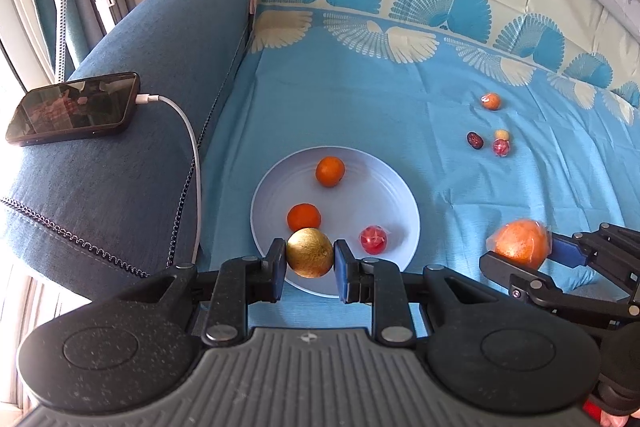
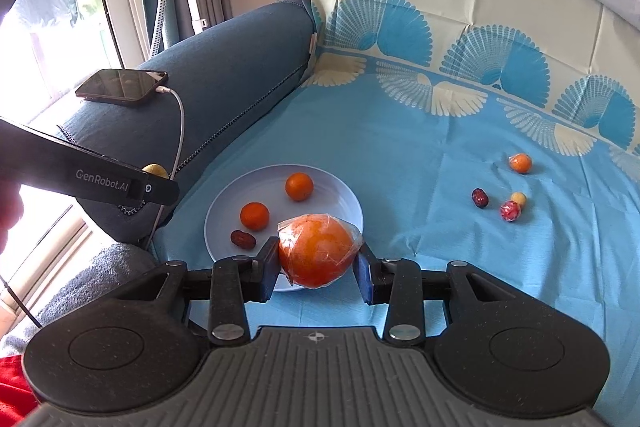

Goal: Organize fruits
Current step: 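Carry the yellow fruit and wrapped mandarin over the pale blue plate, then open both grippers to release the fruits onto the plate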

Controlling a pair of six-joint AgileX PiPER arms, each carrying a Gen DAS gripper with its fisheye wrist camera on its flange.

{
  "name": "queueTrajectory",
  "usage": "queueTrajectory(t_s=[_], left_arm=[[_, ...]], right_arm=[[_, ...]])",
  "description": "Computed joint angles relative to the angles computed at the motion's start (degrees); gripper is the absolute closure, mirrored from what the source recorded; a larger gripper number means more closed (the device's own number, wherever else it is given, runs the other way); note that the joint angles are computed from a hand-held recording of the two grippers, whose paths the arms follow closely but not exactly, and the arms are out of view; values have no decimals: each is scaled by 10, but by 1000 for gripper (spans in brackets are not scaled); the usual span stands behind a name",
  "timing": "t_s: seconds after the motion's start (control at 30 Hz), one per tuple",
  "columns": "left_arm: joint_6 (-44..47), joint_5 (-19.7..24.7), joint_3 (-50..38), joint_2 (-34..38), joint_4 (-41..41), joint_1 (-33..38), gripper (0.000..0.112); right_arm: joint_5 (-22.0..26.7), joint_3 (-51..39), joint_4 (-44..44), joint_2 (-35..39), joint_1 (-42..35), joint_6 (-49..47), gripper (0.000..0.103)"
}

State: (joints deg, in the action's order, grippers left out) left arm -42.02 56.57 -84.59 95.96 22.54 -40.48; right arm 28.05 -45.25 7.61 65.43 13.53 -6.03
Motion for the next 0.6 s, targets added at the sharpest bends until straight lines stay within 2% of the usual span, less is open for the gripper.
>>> queueTrajectory(t_s=[0.4,0.6], left_arm=[[57,-43,-55,109,-36,52,85],[79,-55,-87,166,-50,76,85]], right_arm=[[-62,-43,59,151,-4,-80,63],[-77,-78,76,225,-1,-107,62]])
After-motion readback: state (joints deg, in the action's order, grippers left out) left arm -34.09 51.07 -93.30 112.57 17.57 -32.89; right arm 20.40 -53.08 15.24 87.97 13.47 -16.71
